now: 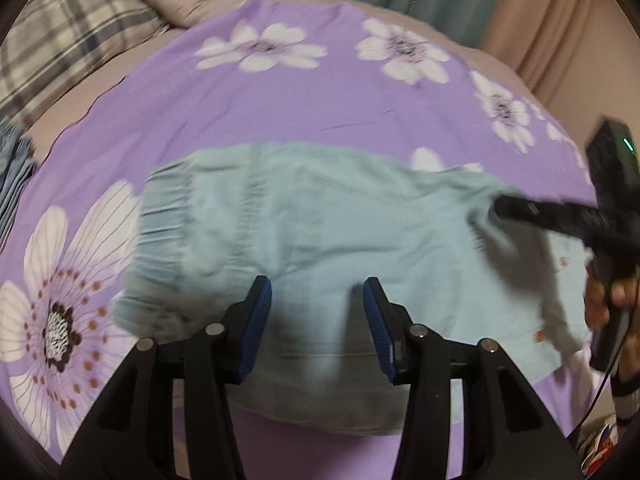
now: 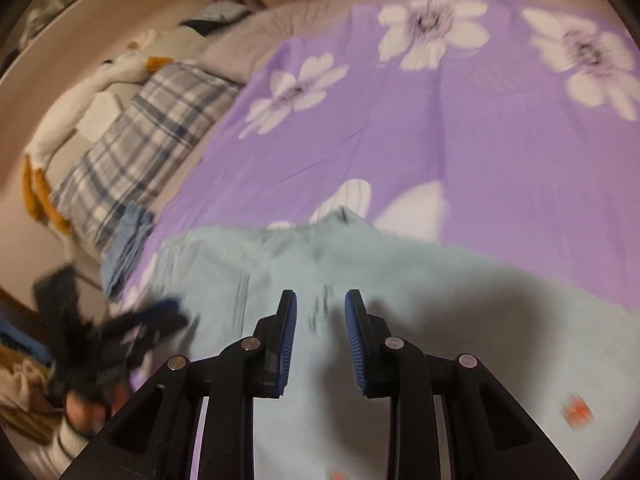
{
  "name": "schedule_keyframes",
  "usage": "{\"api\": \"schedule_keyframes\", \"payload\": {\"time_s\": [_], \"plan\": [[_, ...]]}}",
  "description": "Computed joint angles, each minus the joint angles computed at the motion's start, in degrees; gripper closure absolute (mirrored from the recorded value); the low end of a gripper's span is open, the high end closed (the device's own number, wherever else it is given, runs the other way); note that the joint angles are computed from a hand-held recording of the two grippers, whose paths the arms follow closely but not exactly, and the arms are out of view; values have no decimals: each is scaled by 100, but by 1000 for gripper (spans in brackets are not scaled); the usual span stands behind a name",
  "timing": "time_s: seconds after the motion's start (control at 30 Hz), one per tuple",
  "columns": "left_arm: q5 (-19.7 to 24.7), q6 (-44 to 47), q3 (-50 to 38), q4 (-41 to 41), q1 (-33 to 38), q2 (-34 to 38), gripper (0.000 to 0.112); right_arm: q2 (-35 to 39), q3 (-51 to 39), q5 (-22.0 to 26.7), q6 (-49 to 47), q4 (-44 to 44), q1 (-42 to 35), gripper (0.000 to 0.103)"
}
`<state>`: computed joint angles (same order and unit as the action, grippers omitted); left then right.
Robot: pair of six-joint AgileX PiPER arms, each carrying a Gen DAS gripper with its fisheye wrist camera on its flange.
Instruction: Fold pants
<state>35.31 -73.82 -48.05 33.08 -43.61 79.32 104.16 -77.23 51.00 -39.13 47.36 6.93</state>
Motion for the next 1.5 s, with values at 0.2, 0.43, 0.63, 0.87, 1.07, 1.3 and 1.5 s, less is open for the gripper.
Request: {"api": "schedule_keyframes", "payload": {"time_s": [0.2, 0.43, 0.63, 0.87, 1.07, 1.3, 1.5], "plan": [[-74, 227, 13, -104, 57, 53, 70, 775, -805, -504, 1413, -700, 456, 77], [-70, 362, -58, -190, 121, 113, 68, -398, 740, -192, 294, 71, -69, 76], [309, 313, -248, -130, -83, 225, 65, -2105, 2869, 278, -1221, 31, -1541, 76], [973, -38, -584, 36, -617, 263, 61, -3429, 3483, -721, -1143, -1609, -3233, 74], [1059, -236, -1187, 226, -1243, 417, 58, -3262, 3132, -637, -1501, -1310, -4986, 66], [198, 182, -2167, -389, -1563, 1369, 58, -1826, 2283, 1153, -1490, 198, -7241, 59], [-356, 1399, -3418, -1748, -1550, 2546, 58, -1143, 2404, 1621, -1352, 886, -7529, 58]]}}
